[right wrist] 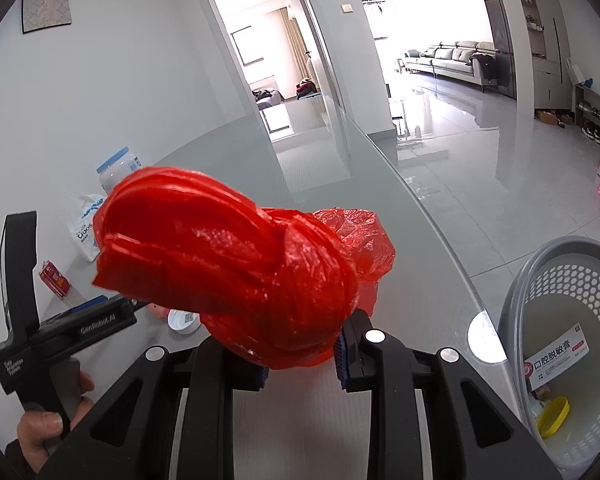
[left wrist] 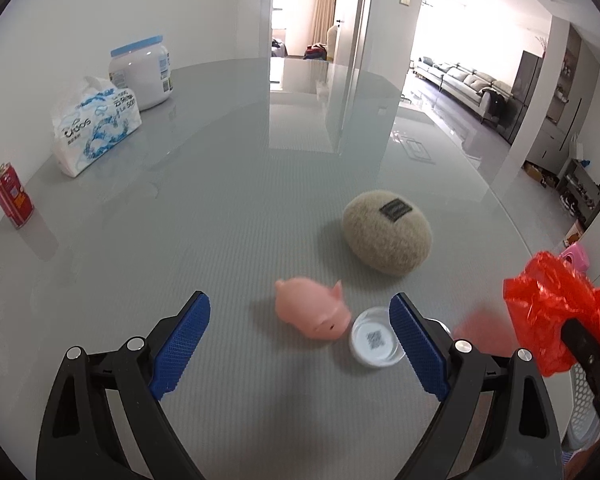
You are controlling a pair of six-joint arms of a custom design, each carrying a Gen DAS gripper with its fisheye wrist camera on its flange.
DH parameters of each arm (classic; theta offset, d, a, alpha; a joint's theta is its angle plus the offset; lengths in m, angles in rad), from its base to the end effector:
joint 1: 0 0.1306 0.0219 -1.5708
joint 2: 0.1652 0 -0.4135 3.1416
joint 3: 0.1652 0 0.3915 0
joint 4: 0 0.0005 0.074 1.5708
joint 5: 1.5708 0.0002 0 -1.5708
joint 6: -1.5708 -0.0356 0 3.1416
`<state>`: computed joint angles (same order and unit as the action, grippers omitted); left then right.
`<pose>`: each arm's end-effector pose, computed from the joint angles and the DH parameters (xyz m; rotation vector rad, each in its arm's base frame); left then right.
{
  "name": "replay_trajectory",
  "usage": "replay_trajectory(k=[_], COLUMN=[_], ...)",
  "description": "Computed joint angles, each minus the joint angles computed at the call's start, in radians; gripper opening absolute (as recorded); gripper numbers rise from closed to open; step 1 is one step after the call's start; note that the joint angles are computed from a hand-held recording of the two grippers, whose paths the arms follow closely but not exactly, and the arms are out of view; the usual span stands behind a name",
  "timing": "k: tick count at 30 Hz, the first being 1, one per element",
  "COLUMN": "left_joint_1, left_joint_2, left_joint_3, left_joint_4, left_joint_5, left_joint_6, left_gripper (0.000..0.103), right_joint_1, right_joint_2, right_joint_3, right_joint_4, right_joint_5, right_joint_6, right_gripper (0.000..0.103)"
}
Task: Collect trash
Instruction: 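Grasp beige fuzzy ball with left tool while right tool holds red bag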
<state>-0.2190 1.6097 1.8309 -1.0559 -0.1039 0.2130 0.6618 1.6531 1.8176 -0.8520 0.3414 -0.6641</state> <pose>0.5483 -0.1188 0.5402 -0.0409 2.4006 -0.0765 0.4750 0.3543 0.5272 0.1840 2.2262 0.3453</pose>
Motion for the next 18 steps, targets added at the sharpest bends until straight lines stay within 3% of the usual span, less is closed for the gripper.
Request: replay_trajectory(k=[18], left_joint_1=[-0.077], left_joint_2=[0.195], left_joint_3=[0.250], left_joint_4=[-0.093], left_joint_5=[-0.016], left_joint_6=[0.006], left_gripper=[0.089], right_joint_1=[-0.058], right_joint_2=[-0.080], right_joint_3=[-0.106], right_joint_4=[0.073], right_joint_5=[-0.004], right_joint_6=[-0.047], right_gripper=[0.024])
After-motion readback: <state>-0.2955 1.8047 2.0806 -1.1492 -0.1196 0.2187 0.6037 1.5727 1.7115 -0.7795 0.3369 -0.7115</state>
